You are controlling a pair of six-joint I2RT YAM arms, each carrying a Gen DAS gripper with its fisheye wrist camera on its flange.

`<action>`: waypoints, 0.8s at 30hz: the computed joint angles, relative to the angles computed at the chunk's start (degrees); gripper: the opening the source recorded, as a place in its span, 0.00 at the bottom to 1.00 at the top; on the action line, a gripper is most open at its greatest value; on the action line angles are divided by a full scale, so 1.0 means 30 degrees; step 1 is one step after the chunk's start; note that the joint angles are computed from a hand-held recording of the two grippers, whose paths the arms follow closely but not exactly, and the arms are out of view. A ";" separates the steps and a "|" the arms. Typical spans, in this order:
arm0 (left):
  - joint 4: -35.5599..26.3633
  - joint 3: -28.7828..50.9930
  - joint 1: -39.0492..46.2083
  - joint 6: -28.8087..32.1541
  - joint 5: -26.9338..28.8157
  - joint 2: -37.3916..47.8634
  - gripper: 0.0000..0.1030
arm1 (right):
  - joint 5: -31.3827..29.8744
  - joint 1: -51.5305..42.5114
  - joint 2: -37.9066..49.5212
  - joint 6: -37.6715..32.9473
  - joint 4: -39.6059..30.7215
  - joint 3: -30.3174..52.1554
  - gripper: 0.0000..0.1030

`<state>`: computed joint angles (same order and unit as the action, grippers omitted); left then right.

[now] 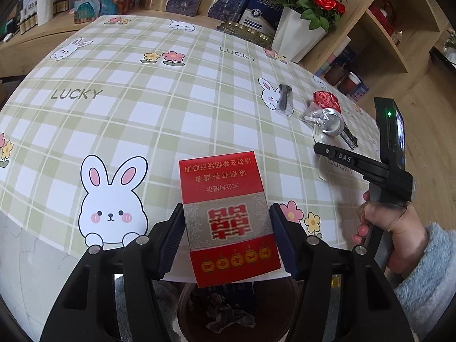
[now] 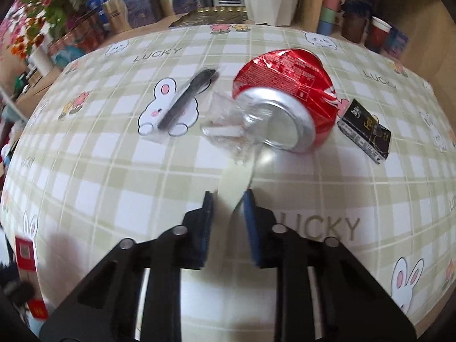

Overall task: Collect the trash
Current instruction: 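Grasp the white plastic fork with the right tool while the left tool holds the red box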

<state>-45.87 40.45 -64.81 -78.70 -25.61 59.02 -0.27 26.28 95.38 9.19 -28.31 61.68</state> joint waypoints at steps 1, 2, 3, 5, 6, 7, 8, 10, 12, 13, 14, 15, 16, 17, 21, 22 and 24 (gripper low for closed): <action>-0.0100 0.0043 -0.0255 -0.0128 -0.0139 0.0030 0.57 | -0.0627 -0.0567 -0.0277 -0.0347 -0.0196 -0.0221 0.19; -0.0154 0.0083 -0.0460 -0.0233 -0.0224 0.0077 0.57 | -0.0982 -0.0917 -0.0450 -0.0542 -0.0293 -0.0382 0.18; -0.0169 0.0110 -0.0686 -0.0354 -0.0256 0.0144 0.57 | -0.1271 -0.1245 -0.0659 -0.0704 -0.0401 -0.0557 0.18; -0.0167 0.0111 -0.1022 -0.0554 -0.0282 0.0203 0.57 | -0.2270 -0.2098 -0.1554 -0.0960 -0.0449 -0.1402 0.18; -0.0179 0.0121 -0.1165 -0.0614 -0.0299 0.0237 0.57 | -0.2775 -0.2463 -0.2039 -0.0992 -0.0396 -0.1843 0.18; -0.0140 0.0177 -0.1403 -0.0694 -0.0285 0.0358 0.57 | -0.3469 -0.2914 -0.2770 -0.0950 -0.0275 -0.2516 0.18; -0.0076 0.0250 -0.1591 -0.0726 -0.0264 0.0486 0.57 | -0.3931 -0.3227 -0.3307 -0.0934 -0.0221 -0.2991 0.18; 0.0038 0.0437 -0.1925 -0.0730 -0.0267 0.0823 0.57 | -0.4852 -0.3864 -0.4540 -0.0891 -0.0275 -0.3988 0.18; 0.0223 0.0520 -0.2052 -0.0664 -0.0191 0.1009 0.57 | -0.5130 -0.4168 -0.5433 -0.0933 -0.0407 -0.4655 0.18; 0.0288 0.0622 -0.2150 -0.0691 -0.0204 0.1138 0.57 | -0.5103 -0.4182 -0.5739 -0.0911 -0.0453 -0.4902 0.18; 0.0299 0.0718 -0.2244 -0.0705 -0.0244 0.1234 0.57 | -0.5069 -0.4192 -0.5909 -0.0923 -0.0531 -0.5085 0.18; 0.0288 0.0813 -0.2336 -0.0698 -0.0299 0.1312 0.57 | -0.5015 -0.4193 -0.6012 -0.0935 -0.0595 -0.5223 0.18; 0.0264 0.0962 -0.2482 -0.0700 -0.0363 0.1448 0.57 | -0.4877 -0.4114 -0.6113 -0.0929 -0.0655 -0.5355 0.18; 0.0262 0.1002 -0.2540 -0.0698 -0.0369 0.1464 0.57 | -0.4724 -0.4000 -0.6136 -0.0922 -0.0672 -0.5429 0.18; 0.0210 0.1161 -0.2793 -0.0766 -0.0341 0.1578 0.57 | -0.4668 -0.3748 -0.6620 -0.0899 -0.0520 -0.5693 0.18; 0.0173 0.1226 -0.2849 -0.0772 -0.0313 0.1621 0.57 | -0.4666 -0.3656 -0.6848 -0.0934 -0.0527 -0.5761 0.18; 0.0106 0.1323 -0.2938 -0.0743 -0.0266 0.1685 0.57 | -0.4681 -0.3454 -0.7374 -0.1008 -0.0537 -0.5944 0.18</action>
